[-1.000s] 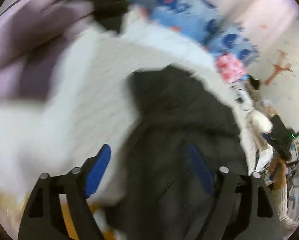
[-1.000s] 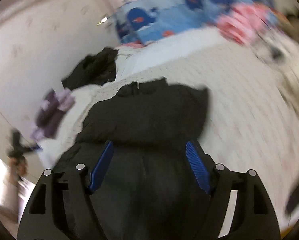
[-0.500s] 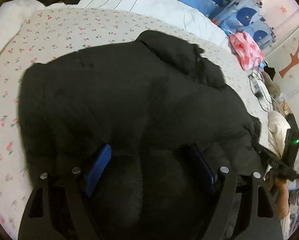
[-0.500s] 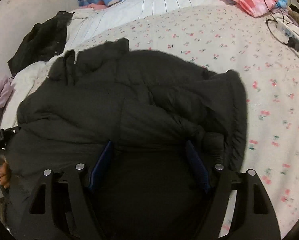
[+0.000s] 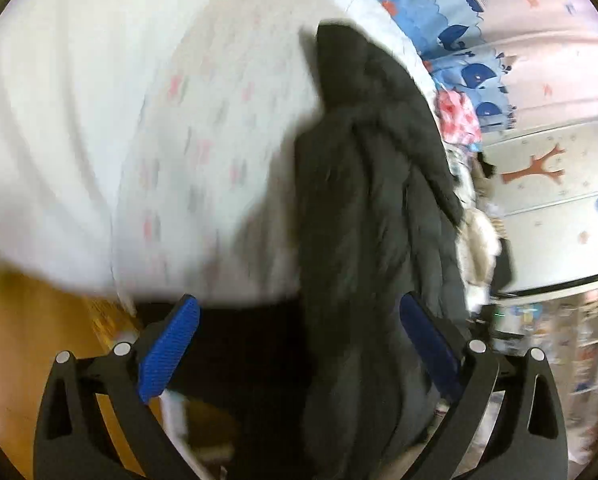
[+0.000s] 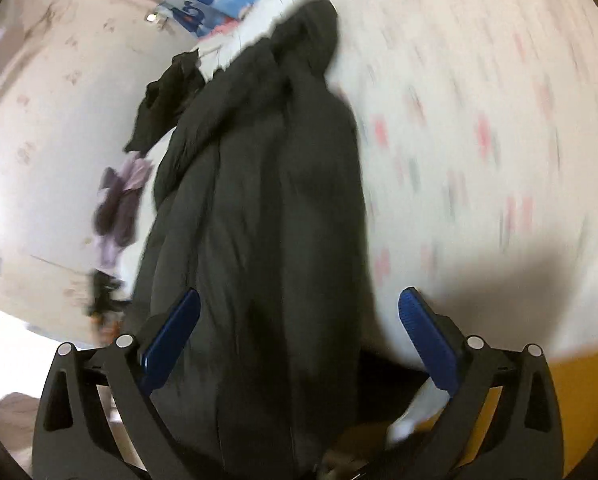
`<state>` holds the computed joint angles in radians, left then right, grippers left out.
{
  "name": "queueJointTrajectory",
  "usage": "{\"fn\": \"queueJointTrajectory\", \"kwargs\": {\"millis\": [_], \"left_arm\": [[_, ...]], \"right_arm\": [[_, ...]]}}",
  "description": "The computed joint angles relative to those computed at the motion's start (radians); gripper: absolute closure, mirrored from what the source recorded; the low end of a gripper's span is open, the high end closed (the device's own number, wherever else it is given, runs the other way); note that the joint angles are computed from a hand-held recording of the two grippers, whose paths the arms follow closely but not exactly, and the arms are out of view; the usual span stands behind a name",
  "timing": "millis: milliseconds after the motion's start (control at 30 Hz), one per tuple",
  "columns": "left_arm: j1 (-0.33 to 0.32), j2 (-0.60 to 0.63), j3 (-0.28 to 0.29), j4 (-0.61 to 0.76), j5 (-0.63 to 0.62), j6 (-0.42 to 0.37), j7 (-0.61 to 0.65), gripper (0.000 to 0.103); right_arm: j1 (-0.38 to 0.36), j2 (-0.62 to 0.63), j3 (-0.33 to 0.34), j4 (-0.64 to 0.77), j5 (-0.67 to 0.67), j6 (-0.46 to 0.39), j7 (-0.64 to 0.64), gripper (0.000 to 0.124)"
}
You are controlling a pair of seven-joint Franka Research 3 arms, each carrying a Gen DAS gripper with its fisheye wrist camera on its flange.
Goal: Fold large clothes
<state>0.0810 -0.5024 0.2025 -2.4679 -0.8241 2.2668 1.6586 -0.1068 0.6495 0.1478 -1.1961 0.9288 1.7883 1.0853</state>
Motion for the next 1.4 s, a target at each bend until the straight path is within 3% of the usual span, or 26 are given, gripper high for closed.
{"fn": "queueJointTrajectory", "kwargs": {"millis": [67,200,333,433,500,600,633,667,700,733,833,900,967,1033,1100,1233,1400], "left_arm": [[-0.043,-0.025,0.034,-0.055,-0.125,0.004,0.083,0.008],[-0.098,-0.024,0.029,-0.08,-0.316,0.0,0.221,0.008],[-0.08,-0.023,-0.021,-0.061,-0.294,-0.044,0.246,0.008],[-0.06,-0.026,-0.064,-0.05,-0.194,-0.052,0.169,0.008],[-0.049,-0.058,-0.078,-0.074,-0.126,-0.054,0.113,0.009],[-0.069,-0.098,-0.08,-0.115,-0.127,0.011,0.085,0.03],[-0.069,-0.117,-0.093,-0.126,-0.107,0.035,0.056,0.044],[-0.078,-0.126,-0.097,-0.126,-0.095,0.052,0.037,0.049],[-0.096,-0.129,-0.097,-0.119,-0.097,0.079,0.026,0.065],[-0.137,-0.16,-0.062,-0.126,-0.164,0.108,0.085,0.077],[-0.168,-0.193,-0.057,-0.11,-0.143,0.167,0.108,0.078],[-0.185,-0.181,-0.039,-0.096,-0.099,0.144,0.102,0.078],[-0.184,-0.16,-0.027,-0.097,-0.058,0.108,0.074,0.078],[-0.18,-0.156,-0.029,-0.126,-0.056,0.12,0.051,0.078],[-0.187,-0.186,-0.049,-0.151,-0.076,0.183,0.038,0.08],[-0.225,-0.262,-0.066,-0.149,-0.047,0.262,0.02,0.088],[-0.305,-0.374,-0.033,-0.148,-0.007,0.315,0.02,0.089]], "right_arm": [[-0.02,0.012,0.015,-0.032,0.045,-0.02,-0.006,0.028],[-0.031,0.066,0.038,-0.021,0.1,-0.06,0.011,0.028],[-0.051,0.065,0.066,-0.066,0.177,-0.079,-0.035,0.029],[-0.067,0.039,0.072,-0.118,0.231,-0.096,-0.105,0.062],[-0.067,0.002,0.065,-0.163,0.253,-0.09,-0.162,0.09],[-0.056,-0.066,0.063,-0.23,0.299,-0.081,-0.239,0.109],[-0.061,-0.08,0.063,-0.234,0.326,-0.098,-0.267,0.11],[-0.076,-0.092,0.067,-0.234,0.376,-0.12,-0.298,0.11],[-0.087,-0.102,0.07,-0.239,0.427,-0.131,-0.32,0.11],[-0.094,-0.112,0.069,-0.246,0.474,-0.135,-0.332,0.11],[-0.069,-0.077,0.037,-0.162,0.419,-0.187,-0.269,0.101],[-0.023,-0.043,0.011,-0.099,0.282,-0.213,-0.196,0.083],[0.002,-0.051,0.003,-0.125,0.204,-0.203,-0.192,0.083],[-0.023,-0.083,0.02,-0.198,0.267,-0.183,-0.243,0.094],[-0.045,-0.144,0.03,-0.28,0.357,-0.15,-0.318,0.109],[-0.049,-0.238,0.02,-0.344,0.485,-0.154,-0.414,0.115],[-0.041,-0.323,-0.011,-0.388,0.605,-0.211,-0.471,0.115]]}}
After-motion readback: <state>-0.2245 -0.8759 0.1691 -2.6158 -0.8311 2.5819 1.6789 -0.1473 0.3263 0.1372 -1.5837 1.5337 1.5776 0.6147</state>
